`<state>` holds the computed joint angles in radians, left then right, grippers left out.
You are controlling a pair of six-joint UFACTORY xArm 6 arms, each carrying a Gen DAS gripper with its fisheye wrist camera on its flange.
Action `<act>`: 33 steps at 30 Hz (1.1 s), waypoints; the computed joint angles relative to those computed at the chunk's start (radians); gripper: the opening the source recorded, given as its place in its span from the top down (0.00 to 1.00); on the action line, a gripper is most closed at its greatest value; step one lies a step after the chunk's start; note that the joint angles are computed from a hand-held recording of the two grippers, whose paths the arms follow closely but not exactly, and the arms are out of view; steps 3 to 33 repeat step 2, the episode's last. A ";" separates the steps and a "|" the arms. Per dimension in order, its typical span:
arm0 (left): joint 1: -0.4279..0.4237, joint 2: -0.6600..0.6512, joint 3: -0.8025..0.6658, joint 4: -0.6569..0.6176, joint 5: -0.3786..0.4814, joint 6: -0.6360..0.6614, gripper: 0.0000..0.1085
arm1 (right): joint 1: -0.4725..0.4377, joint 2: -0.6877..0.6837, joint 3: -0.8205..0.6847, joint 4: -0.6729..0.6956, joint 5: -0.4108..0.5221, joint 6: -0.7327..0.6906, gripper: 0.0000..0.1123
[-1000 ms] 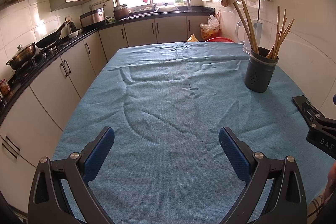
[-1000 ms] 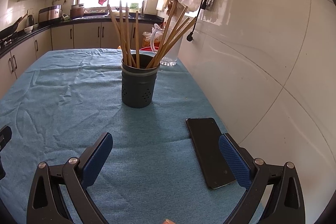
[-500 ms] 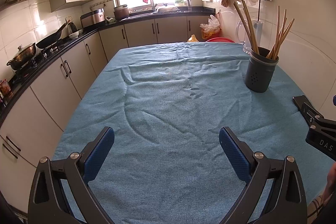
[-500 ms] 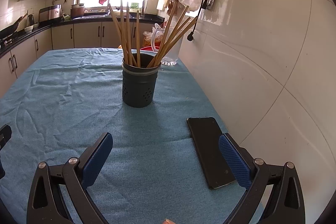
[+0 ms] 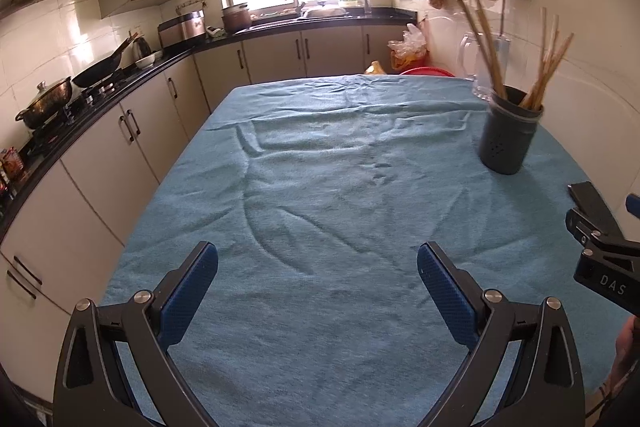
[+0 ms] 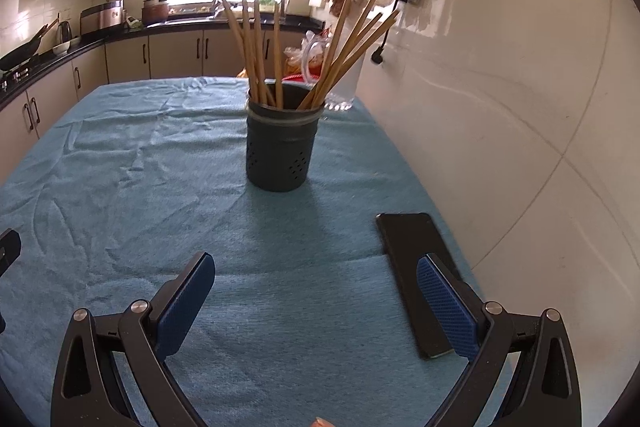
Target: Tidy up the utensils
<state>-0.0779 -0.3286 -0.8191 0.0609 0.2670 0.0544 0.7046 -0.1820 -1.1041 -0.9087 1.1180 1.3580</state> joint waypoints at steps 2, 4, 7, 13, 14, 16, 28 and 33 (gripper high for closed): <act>0.021 0.044 -0.037 0.014 0.021 -0.027 0.08 | -0.026 0.008 0.003 0.027 -0.050 -0.015 0.09; 0.021 0.044 -0.037 0.014 0.021 -0.027 0.08 | -0.026 0.008 0.003 0.027 -0.050 -0.015 0.09; 0.021 0.044 -0.037 0.014 0.021 -0.027 0.08 | -0.026 0.008 0.003 0.027 -0.050 -0.015 0.09; 0.021 0.044 -0.037 0.014 0.021 -0.027 0.08 | -0.026 0.008 0.003 0.027 -0.050 -0.015 0.09; 0.021 0.044 -0.037 0.014 0.021 -0.027 0.08 | -0.026 0.008 0.003 0.027 -0.050 -0.015 0.09; 0.021 0.044 -0.037 0.014 0.021 -0.027 0.08 | -0.026 0.008 0.003 0.027 -0.050 -0.015 0.09; 0.021 0.044 -0.037 0.014 0.021 -0.027 0.08 | -0.026 0.008 0.003 0.027 -0.050 -0.015 0.09; 0.021 0.044 -0.037 0.014 0.021 -0.027 0.08 | -0.026 0.008 0.003 0.027 -0.050 -0.015 0.09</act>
